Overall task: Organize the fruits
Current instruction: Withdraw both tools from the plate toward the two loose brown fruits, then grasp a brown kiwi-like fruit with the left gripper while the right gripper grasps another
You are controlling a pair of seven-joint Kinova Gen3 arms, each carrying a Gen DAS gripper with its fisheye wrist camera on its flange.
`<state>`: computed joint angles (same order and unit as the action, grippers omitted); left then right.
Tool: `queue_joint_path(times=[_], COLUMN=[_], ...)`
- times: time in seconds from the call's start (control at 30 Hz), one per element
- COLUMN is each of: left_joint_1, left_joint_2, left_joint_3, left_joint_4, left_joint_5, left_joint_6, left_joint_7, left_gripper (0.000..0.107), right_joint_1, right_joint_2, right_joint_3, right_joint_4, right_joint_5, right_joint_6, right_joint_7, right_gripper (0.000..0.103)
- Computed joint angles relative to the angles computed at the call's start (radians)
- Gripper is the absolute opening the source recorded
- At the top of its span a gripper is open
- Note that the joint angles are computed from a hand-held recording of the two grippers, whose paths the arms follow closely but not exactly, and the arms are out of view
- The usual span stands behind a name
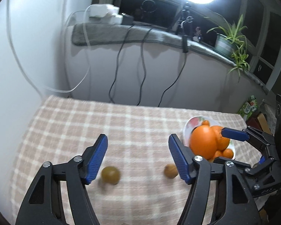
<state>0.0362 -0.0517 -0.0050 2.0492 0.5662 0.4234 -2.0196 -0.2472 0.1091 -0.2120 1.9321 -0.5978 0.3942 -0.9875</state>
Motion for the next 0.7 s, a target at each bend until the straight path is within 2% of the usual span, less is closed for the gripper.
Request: queue_joint_path(times=[0.17,0.3,0.47,0.7], left_joint_1=[-0.027,-0.042,-0.057,-0.078], left_joint_2=[0.005,0.014,0.035,0.058], left_joint_3=[-0.026,-0.025,-0.019,-0.003], left_joint_4=[0.034,0.058,0.073,0.076], left_joint_5=[0.028,0.043,0.083,0.075], left_joint_6=[0.030,0.044,0.053,0.040], left_joint_7=[-0.047,-0.072,-0.118,-0.117], left_gripper=[0.052,0.044,0.040,0.040], right_joint_1=[-0.024,-0.052,-0.118,-0.201], right_joint_2=[0.029,0.072,0.134,0.173], right_joint_3=[-0.013,-0.016,0.001,0.030], right_joint_4=[-0.015,-0.051,-0.103,-0.148], right_joint_5=[0.030,0.103,0.253,0.453], right_joint_6=[0.025,0.073,0.124,0.155], right_joint_7=[0.008,-0.021,-0.123,-0.262], right_gripper=[0.084,0.070,0.050,0.044])
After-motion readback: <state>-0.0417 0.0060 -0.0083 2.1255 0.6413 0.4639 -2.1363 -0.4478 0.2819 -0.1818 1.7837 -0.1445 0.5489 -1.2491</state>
